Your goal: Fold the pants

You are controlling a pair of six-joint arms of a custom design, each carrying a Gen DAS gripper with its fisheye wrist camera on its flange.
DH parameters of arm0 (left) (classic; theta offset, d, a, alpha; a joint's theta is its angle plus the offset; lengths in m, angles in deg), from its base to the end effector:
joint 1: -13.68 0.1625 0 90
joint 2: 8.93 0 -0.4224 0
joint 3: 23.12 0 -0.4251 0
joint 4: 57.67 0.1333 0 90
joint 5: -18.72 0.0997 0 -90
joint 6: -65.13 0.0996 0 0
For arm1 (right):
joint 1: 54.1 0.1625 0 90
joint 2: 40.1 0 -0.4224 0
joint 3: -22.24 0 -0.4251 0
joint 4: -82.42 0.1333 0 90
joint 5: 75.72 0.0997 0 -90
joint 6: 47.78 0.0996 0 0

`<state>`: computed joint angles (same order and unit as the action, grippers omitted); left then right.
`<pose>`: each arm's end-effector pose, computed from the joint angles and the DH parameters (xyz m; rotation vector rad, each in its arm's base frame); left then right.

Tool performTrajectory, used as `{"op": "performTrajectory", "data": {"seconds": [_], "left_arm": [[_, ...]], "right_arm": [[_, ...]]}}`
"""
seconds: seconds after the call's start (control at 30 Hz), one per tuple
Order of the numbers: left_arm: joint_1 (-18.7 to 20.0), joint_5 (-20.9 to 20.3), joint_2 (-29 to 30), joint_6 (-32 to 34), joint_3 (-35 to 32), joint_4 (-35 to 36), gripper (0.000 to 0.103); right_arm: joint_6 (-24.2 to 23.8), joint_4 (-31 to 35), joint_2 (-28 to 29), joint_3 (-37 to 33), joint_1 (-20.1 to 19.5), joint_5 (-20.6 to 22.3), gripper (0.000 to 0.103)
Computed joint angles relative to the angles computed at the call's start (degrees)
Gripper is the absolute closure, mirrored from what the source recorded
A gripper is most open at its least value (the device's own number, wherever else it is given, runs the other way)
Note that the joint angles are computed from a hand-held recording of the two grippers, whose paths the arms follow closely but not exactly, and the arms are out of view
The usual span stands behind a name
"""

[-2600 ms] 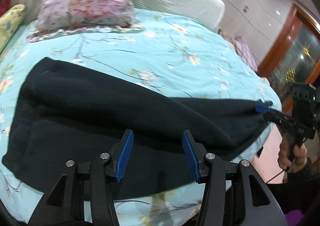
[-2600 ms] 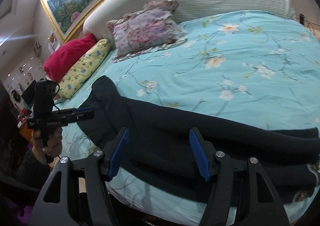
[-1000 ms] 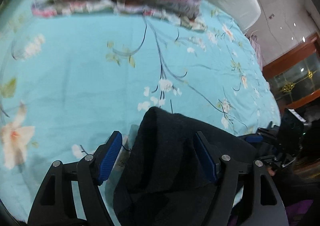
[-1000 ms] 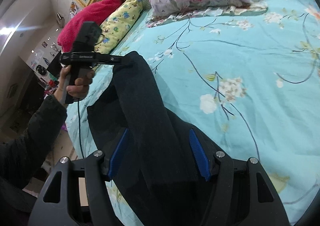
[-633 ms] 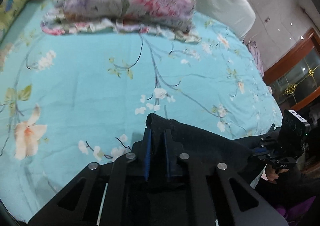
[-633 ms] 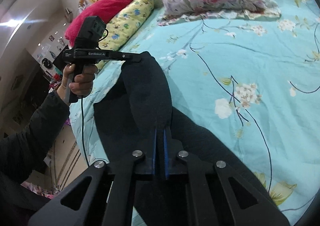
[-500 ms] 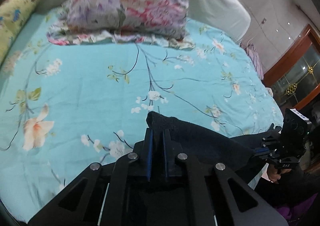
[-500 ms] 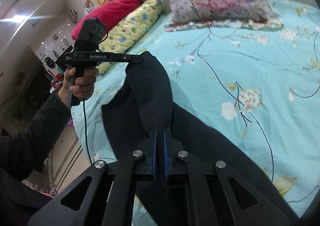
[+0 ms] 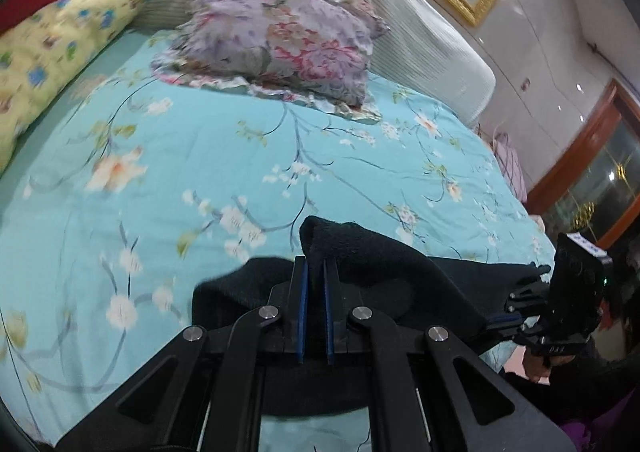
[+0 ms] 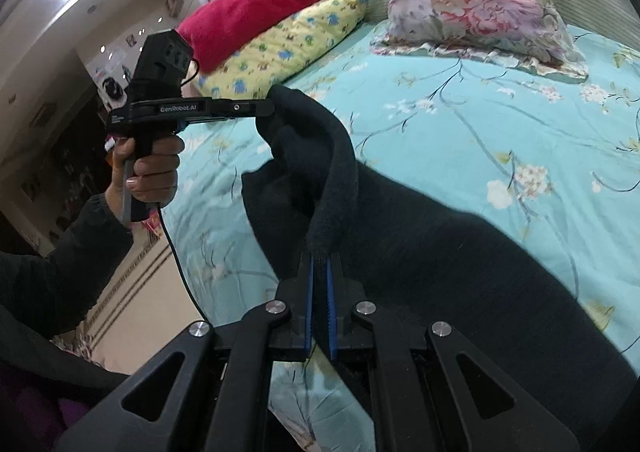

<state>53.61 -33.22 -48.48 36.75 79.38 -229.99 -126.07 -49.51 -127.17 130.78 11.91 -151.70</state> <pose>-0.3651 -0.5595 0.0120 0.3493 2.6614 -0.9387 -0.0775 -0.5614 0.3731 1.4059 -2.5979 0.6172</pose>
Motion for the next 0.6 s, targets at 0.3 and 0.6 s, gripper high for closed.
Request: {"op": "performTrajectory", "data": {"seconds": [0.3,0.6], "left_arm": [[-0.8,2.6,1.3,-6.5,7.5,-13.3,0.097],[-3.0,6.4,1.8,-16.3,12.2,-18.0,0.094]], "right_arm": [[-3.3,-5.9,-0.2,4.1,-0.7,-2.3,0.096],[-3.1,-5.9,-0.3,5.0,-1.2,-2.5,0.093]]}}
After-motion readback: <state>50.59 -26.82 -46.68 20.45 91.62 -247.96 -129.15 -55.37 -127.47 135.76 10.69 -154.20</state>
